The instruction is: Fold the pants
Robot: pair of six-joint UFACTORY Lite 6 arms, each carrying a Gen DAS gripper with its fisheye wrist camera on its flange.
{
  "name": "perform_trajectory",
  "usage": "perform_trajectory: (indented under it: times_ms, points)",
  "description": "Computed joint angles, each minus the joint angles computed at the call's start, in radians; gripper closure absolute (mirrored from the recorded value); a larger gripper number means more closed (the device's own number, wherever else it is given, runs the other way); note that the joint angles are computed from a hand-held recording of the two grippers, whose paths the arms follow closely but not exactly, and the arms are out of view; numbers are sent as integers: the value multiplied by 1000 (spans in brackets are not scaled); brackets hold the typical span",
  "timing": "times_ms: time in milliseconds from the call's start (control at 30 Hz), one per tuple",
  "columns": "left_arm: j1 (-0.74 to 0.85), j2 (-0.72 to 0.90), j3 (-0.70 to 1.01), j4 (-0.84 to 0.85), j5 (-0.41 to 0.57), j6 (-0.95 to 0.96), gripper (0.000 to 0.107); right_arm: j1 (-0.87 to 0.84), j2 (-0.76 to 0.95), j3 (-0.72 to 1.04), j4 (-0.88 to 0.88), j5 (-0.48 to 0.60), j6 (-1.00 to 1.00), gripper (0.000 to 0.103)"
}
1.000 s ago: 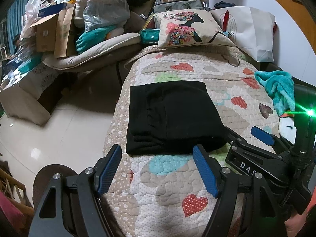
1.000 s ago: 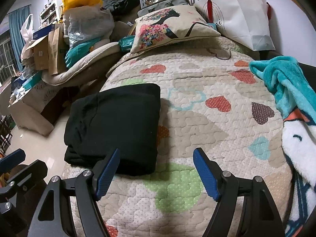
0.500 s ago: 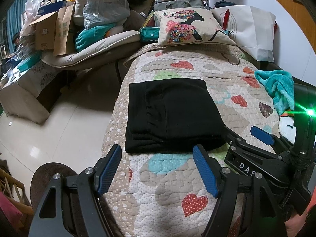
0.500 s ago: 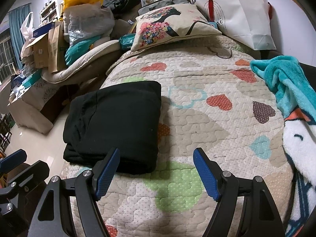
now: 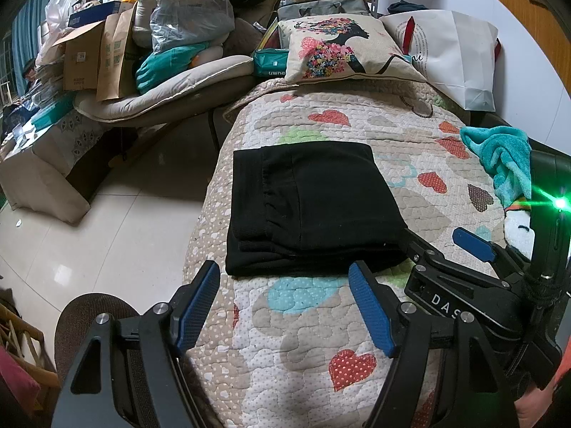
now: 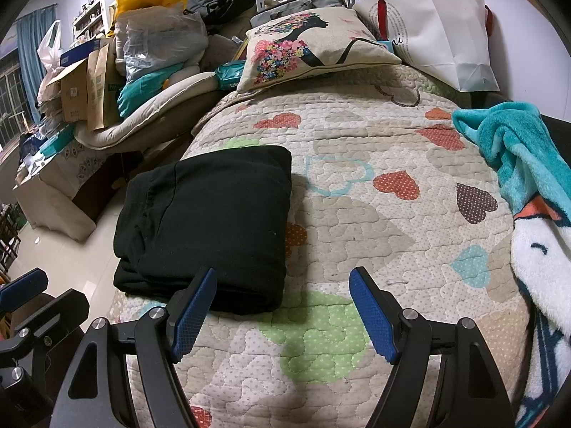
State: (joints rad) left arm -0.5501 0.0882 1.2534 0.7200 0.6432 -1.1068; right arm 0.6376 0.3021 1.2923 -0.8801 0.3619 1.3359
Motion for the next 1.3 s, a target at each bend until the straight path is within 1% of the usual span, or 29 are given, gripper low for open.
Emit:
perform_trajectory:
  times_ms: [167, 367, 433, 500, 600, 667, 733, 800, 833, 933, 1000, 1067, 1100, 1167, 1200, 1300]
  points:
    - [1, -1, 2, -4, 1, 6, 33, 2, 1, -1, -5, 2, 6, 21]
    - [7, 3, -15, -4, -18, -3, 33, 4, 2, -2, -13, 1, 14, 21]
    - [19, 10, -16, -29, -35, 15, 33, 5, 3, -1, -11, 3, 13, 21]
    - [62, 24, 0, -125, -68, 100, 33, 7, 3, 1, -6, 6, 10, 21]
    - [180, 63, 33, -291, -142, 231, 33, -4, -1, -5, 1, 2, -4, 21]
    - [271, 114, 83, -429, -189, 363, 33, -26, -4, -2, 55, -8, -63, 21]
    - [351, 211, 180, -601, -199, 544, 33, -63, -4, 20, 174, -22, -184, 21]
    - [415, 345, 321, -783, -171, 717, 33, -109, 7, 66, 381, -42, -394, 21]
    - [441, 419, 401, -870, -150, 791, 33, -135, 23, 108, 484, -41, -498, 21]
    - [479, 560, 555, -988, -111, 881, 33, -185, 109, 275, 748, 20, -793, 19]
    - [498, 626, 623, -1072, -106, 958, 33, -215, 201, 415, 925, 83, -976, 17]
    - [517, 665, 655, -1167, -105, 1055, 33, -258, 348, 607, 1117, 176, -1156, 17]
    - [529, 678, 656, -1243, -106, 1133, 33, -275, 419, 698, 1163, 218, -1191, 17]
    - [549, 710, 665, -1367, -90, 1266, 33, -288, 541, 849, 1201, 274, -1199, 17]
    - [554, 727, 675, -1400, -75, 1301, 32, -307, 628, 954, 1260, 315, -1236, 17]
    - [572, 801, 744, -1515, -12, 1393, 26, -333, 817, 1193, 1347, 414, -1245, 17]
